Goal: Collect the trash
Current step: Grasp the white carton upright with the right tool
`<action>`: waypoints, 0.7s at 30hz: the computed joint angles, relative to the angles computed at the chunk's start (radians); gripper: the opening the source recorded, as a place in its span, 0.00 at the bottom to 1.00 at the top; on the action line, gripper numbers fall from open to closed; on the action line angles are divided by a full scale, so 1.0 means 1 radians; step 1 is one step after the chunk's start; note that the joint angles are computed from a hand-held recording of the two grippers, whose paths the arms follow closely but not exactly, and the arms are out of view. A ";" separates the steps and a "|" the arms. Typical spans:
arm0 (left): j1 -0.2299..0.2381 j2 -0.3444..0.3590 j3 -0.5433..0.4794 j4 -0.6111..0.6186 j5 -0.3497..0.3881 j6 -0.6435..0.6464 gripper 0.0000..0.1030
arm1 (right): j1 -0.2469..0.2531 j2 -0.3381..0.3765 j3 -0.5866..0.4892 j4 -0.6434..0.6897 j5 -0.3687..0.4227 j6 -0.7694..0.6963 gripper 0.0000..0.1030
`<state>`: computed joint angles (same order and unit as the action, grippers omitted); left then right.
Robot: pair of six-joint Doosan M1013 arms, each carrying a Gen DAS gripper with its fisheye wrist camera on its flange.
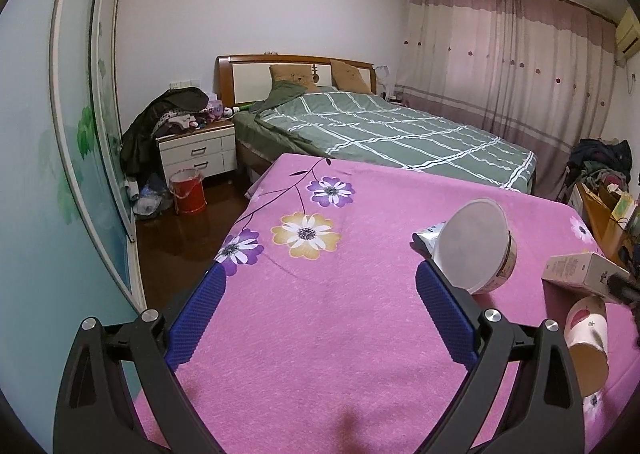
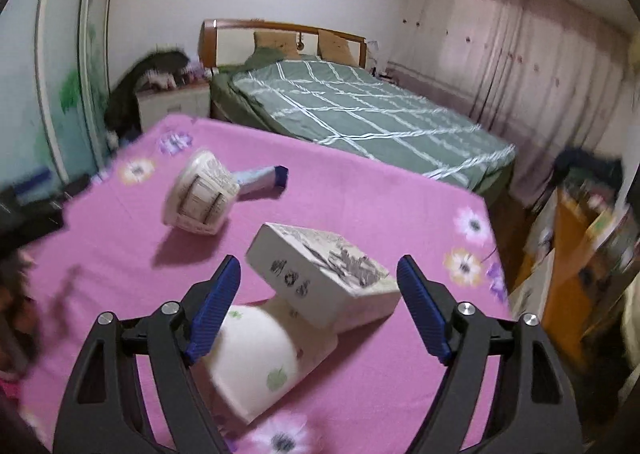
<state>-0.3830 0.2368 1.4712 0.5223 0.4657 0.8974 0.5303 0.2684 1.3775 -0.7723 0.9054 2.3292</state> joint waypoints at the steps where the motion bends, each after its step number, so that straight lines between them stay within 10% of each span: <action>1: 0.000 -0.001 0.000 -0.005 0.001 0.001 0.92 | 0.000 0.012 -0.010 -0.006 0.019 -0.027 0.77; 9: 0.001 0.001 -0.002 -0.022 0.007 0.013 0.92 | -0.025 0.041 -0.018 0.005 0.046 -0.071 0.75; 12: 0.000 0.003 -0.004 -0.023 0.011 0.016 0.92 | -0.038 0.035 -0.015 0.029 0.036 -0.068 0.47; 21: -0.001 0.002 -0.003 -0.021 0.011 0.014 0.92 | -0.117 -0.048 0.057 0.176 -0.131 0.022 0.29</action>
<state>-0.3837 0.2387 1.4678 0.5010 0.4770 0.9110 0.4134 0.2205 1.4340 -0.5965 0.7745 2.3508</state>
